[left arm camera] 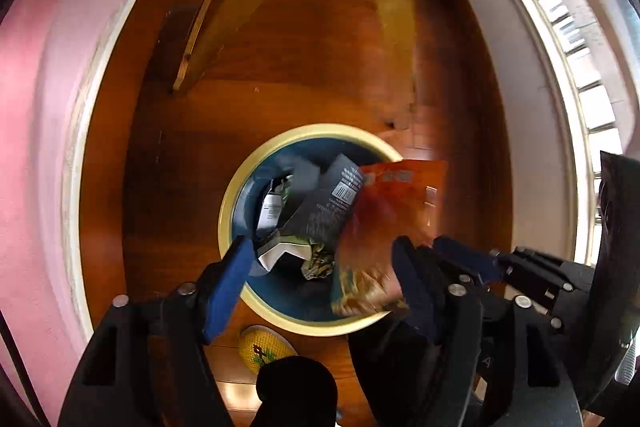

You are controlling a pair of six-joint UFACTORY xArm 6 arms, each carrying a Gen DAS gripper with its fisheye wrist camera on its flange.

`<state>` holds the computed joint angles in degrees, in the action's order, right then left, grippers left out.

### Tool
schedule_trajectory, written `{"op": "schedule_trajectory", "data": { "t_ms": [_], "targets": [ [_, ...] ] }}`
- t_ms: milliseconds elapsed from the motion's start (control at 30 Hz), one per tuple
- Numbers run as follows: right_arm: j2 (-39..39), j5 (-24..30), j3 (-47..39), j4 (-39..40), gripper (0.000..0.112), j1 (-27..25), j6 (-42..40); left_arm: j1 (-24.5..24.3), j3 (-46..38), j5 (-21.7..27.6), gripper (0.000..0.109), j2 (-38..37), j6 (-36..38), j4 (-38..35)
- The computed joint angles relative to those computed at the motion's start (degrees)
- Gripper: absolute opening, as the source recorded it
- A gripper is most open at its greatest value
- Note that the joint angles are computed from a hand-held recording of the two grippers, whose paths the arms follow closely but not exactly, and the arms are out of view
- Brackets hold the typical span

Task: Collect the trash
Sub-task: 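Lower both tools over the bin and open them to drop card and bag, then raise both tools from the bin back up toward the table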

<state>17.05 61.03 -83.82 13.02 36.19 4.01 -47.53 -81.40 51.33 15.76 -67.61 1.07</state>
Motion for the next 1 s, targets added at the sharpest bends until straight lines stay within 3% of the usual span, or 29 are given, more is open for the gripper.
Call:
{"op": "schedule_trajectory", "data": {
  "t_ms": [33, 67, 267, 533, 767, 1000],
  "targets": [
    [0.9, -0.6, -0.2, -0.4, 0.049, 0.4, 0.5, -0.1, 0.3, 0.0, 0.085, 0.5, -0.6, 0.6],
    [1.7, -0.9, -0.4, -0.3, 0.050, 0.3, 0.5, -0.1, 0.7, 0.0, 0.087, 0.8, -1.1, 1.0],
    [2.2, 0.5, -0.5, 0.7, 0.049, -0.7, 0.3, -0.1, 2.1, 2.1, 0.087, 0.0, -2.4, 1.9],
    [-0.6, 4.9, -3.0, 1.6, 0.049, -0.7, 2.6, -0.1, 1.1, 8.5, 0.087, -4.4, -4.5, 5.1],
    [-3.1, 13.4, -12.1, 1.4, 0.049, -0.8, 4.8, -1.1, -8.2, 19.6, 0.087, -7.0, -5.7, 8.4],
    [-0.1, 26.5, -32.2, 1.0, 0.049, -1.0, 8.7, -2.8, -27.2, 33.9, 0.087, -5.3, -3.9, 12.4]
  ]
}}
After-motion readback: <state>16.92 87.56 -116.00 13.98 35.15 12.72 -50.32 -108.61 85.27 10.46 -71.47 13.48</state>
